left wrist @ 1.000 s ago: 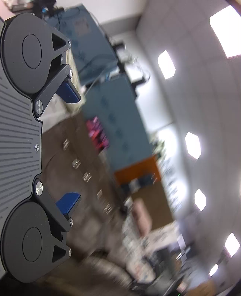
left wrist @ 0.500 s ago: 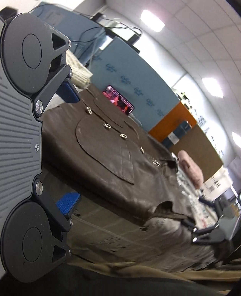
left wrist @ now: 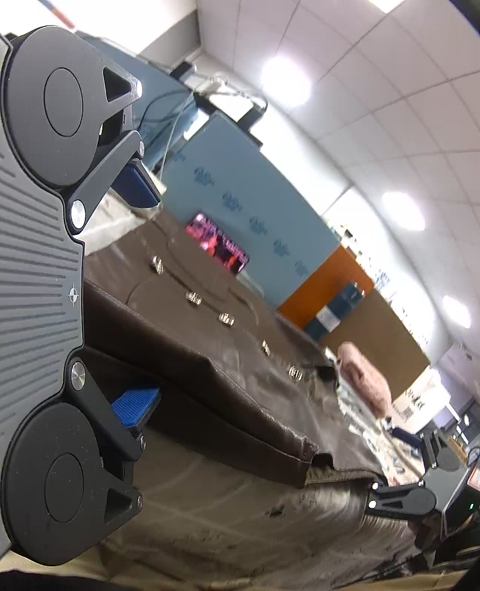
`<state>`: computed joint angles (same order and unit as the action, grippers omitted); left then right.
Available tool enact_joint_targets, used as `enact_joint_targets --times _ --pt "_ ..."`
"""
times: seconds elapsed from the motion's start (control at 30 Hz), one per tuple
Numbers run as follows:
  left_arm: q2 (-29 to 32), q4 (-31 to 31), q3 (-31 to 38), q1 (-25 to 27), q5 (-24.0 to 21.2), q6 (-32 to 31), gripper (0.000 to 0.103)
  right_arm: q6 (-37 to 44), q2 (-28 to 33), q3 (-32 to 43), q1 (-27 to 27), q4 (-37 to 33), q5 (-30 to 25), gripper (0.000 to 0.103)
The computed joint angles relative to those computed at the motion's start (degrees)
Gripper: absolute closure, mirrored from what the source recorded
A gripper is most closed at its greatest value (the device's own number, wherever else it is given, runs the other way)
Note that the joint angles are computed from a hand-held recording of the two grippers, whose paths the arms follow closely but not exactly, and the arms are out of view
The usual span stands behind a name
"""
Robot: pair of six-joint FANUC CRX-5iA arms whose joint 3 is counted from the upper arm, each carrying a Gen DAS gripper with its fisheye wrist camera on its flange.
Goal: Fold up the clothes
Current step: 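Grasp the jacket edge with the left tool while the right tool grasps the hem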
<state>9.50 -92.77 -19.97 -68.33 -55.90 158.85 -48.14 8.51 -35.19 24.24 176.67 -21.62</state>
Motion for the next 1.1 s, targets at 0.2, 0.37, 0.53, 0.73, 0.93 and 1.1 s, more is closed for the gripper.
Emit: enact_joint_targets --times 0.2,0.37,0.53,0.73,0.93,1.1 --pt "1.1 -1.3 0.5 -0.3 -0.8 -1.3 0.016 7.1 1.8 -2.4 1.2 -5.8 -6.7 0.039" --pt "-0.5 3.3 0.9 2.4 4.1 -2.9 0.08 5.4 2.0 -2.1 1.1 -5.5 -5.3 0.07" --pt "0.8 -1.1 0.9 0.6 -0.4 3.2 0.095 1.8 2.7 -2.3 1.1 -3.8 -8.7 0.086" --pt "1.3 -3.3 0.5 0.0 -2.5 8.2 0.103 -5.3 1.5 -2.4 0.4 1.1 -9.6 0.093" --pt "2.9 -8.6 0.4 0.0 -6.6 17.5 0.103 -8.5 3.6 -3.4 1.5 -1.4 -16.2 0.095" --pt "2.4 -10.1 0.6 1.8 -4.2 19.8 0.103 -7.6 3.7 -4.8 3.2 -5.5 -19.2 0.097"
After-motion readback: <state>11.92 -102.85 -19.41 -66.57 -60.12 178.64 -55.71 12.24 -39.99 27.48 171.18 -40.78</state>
